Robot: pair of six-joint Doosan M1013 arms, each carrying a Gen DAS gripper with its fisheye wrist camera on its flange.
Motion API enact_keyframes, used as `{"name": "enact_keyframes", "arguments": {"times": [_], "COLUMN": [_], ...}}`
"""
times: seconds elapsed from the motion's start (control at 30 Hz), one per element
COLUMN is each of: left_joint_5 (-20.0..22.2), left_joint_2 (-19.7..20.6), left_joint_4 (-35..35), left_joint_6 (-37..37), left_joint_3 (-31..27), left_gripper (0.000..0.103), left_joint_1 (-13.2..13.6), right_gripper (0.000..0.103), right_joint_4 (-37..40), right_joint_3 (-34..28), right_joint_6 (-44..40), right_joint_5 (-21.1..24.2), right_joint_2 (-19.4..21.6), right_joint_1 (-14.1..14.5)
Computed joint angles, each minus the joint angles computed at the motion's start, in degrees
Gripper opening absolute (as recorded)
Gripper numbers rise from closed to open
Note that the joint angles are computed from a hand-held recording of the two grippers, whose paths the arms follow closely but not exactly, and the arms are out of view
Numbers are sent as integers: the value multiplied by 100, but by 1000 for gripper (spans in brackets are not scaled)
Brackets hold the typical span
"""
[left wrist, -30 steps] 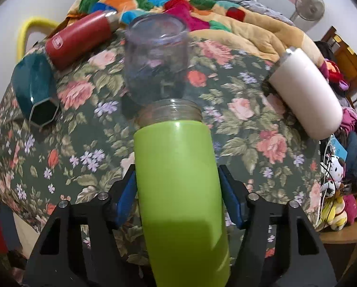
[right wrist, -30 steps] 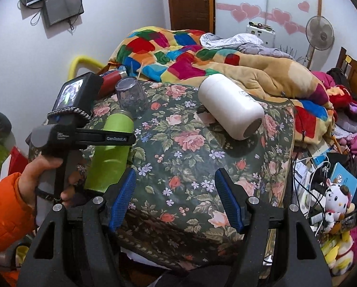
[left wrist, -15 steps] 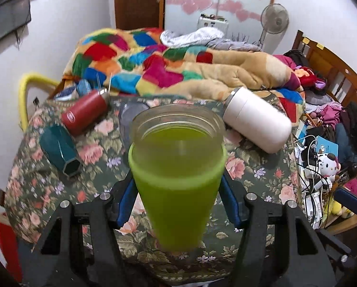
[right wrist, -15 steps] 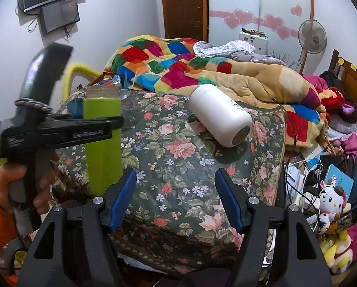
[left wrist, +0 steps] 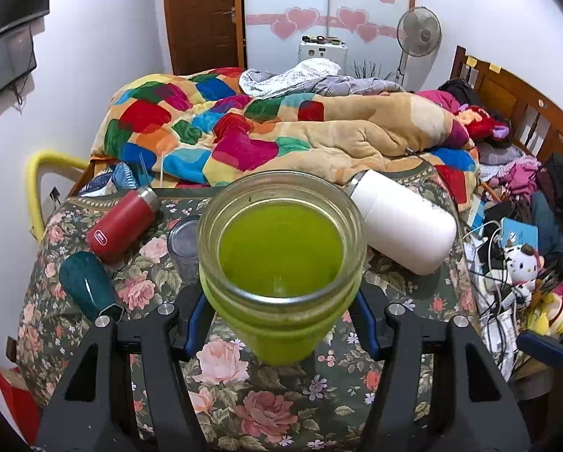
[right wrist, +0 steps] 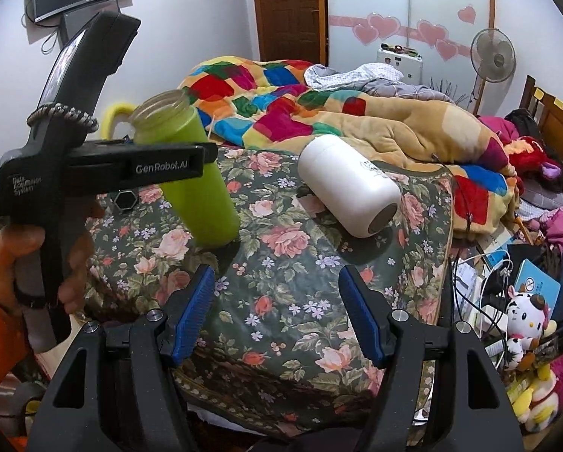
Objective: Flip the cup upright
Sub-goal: 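Lower the upright green bottle onto the bed and open the right gripper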
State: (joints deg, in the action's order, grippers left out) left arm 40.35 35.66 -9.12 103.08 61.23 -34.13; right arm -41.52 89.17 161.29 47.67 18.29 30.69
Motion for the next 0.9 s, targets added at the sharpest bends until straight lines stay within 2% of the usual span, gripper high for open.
{"name": "enact_keyframes", "arguments": {"times": [0.47,0.6,0.77,0.9], "left_joint_5": [136,311,-137,-713], "left_joint_2": [-31,-121,-538,-1014], "left_joint_4": [67,-227,-729,-1596], "left_joint_6": [201,832,1487,2162], "left_joint_3": [114,144,611,1114], "left_gripper": [64,70,70,72], "left_joint_1": [-5,47,173,359], "right_gripper": [65,65,65,65], "right_joint_4": [85,-69,-462,-1088], "right_joint_3": [-43,-70,-106,-148], "right_joint_6": [-73,51,335,760], "right_joint_5": [23,67,168,385], "right_joint_2": [32,4,-79,-164], "right_joint_1": [9,70,197,390]}}
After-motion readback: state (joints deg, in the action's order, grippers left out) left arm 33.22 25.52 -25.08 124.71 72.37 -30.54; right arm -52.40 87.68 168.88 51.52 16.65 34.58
